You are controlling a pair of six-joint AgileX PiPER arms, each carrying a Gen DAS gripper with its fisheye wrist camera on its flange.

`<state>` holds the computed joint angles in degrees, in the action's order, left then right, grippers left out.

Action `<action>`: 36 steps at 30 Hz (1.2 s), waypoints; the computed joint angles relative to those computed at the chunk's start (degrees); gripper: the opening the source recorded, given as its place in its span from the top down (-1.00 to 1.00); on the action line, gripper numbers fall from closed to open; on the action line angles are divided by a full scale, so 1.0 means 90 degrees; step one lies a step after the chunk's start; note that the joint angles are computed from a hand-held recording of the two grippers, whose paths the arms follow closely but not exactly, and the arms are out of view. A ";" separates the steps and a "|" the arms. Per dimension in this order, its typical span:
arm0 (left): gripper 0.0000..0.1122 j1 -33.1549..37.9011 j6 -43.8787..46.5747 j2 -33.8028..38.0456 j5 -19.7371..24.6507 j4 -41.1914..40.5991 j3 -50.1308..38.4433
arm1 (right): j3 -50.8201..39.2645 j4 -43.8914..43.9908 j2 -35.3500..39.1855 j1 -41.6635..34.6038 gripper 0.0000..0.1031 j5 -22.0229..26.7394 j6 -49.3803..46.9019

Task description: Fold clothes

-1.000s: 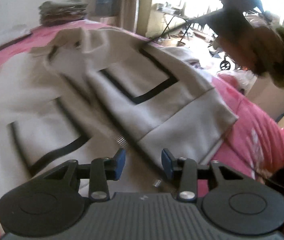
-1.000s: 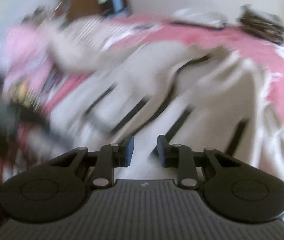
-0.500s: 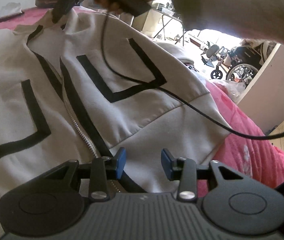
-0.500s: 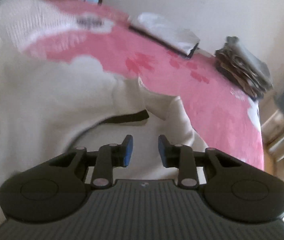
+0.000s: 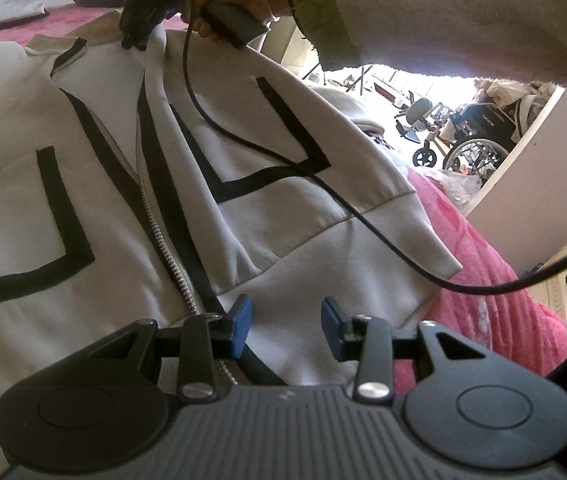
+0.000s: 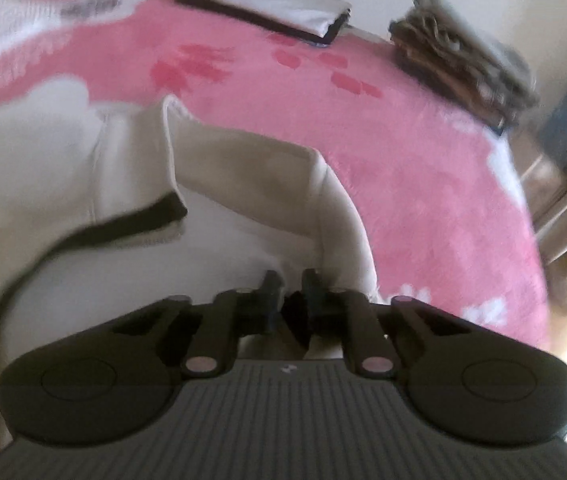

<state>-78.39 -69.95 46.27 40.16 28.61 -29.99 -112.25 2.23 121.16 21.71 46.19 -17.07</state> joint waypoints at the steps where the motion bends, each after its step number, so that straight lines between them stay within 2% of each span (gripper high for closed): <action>1: 0.30 -0.0032 -0.0028 -0.0005 0.0017 0.0026 0.0000 | -0.0110 0.0376 0.0027 -0.0129 1.00 0.0101 -0.0060; 6: 0.30 -0.0182 -0.0175 0.0035 0.0082 0.0174 -0.0016 | -0.0436 0.2408 0.0037 -0.0863 1.00 0.0479 -0.0130; 8: 0.30 -0.0237 -0.0247 0.0061 0.0112 0.0230 -0.0030 | -0.0515 0.2668 0.0010 -0.0995 1.00 0.0611 -0.0137; 11: 0.30 -0.0276 -0.0296 0.0082 0.0130 0.0280 -0.0031 | -0.0523 0.2070 -0.0120 -0.0755 0.95 0.0787 -0.0395; 13: 0.30 -0.0293 -0.0322 0.0098 0.0145 0.0301 -0.0041 | -0.0124 0.1381 -0.0374 -0.0385 0.89 0.0508 -0.0726; 14: 0.30 -0.0290 -0.0322 0.0111 0.0145 0.0302 -0.0048 | 0.0089 0.0908 -0.0471 -0.0158 0.63 0.0292 -0.0787; 16: 0.30 -0.0283 -0.0316 0.0151 0.0145 0.0307 -0.0071 | 0.0271 -0.0035 -0.0473 0.0210 0.26 0.0002 -0.0459; 17: 0.30 -0.0294 -0.0332 0.0160 0.0154 0.0322 -0.0075 | -0.0009 -0.0301 -0.0247 0.0302 0.18 0.0156 -0.0192; 20: 0.30 -0.0340 -0.0393 0.0181 0.0191 0.0374 -0.0083 | -0.0884 -0.1059 0.0411 0.0502 0.16 0.0611 0.0903; 23: 0.29 -0.0335 -0.0432 0.0195 0.0190 0.0379 -0.0088 | -0.1742 -0.1154 0.0973 0.0487 0.16 0.1043 0.1961; 25: 0.29 -0.0342 -0.0477 0.0202 0.0191 0.0391 -0.0087 | -0.1886 -0.1098 0.1073 0.0419 0.18 0.1033 0.2628; 27: 0.29 -0.0390 -0.0538 0.0199 0.0219 0.0435 -0.0082 | -0.1877 -0.1074 0.1101 0.0348 0.31 0.0938 0.3210; 29: 0.29 -0.0437 -0.0595 0.0195 0.0247 0.0478 -0.0076 | -0.1834 -0.1052 0.1093 0.0273 0.58 0.0881 0.3608; 30: 0.29 -0.0461 -0.0624 0.0194 0.0260 0.0498 -0.0074 | -0.1831 -0.1087 0.1108 0.0257 0.64 0.0858 0.3760; 33: 0.29 -0.0531 -0.0710 0.0189 0.0303 0.0560 -0.0066 | -0.1799 -0.1353 0.1165 0.0267 1.00 0.0805 0.3986; 36: 0.29 -0.0599 -0.0790 0.0184 0.0344 0.0618 -0.0058 | -0.1804 -0.1077 0.1190 0.0122 1.00 0.0735 0.3834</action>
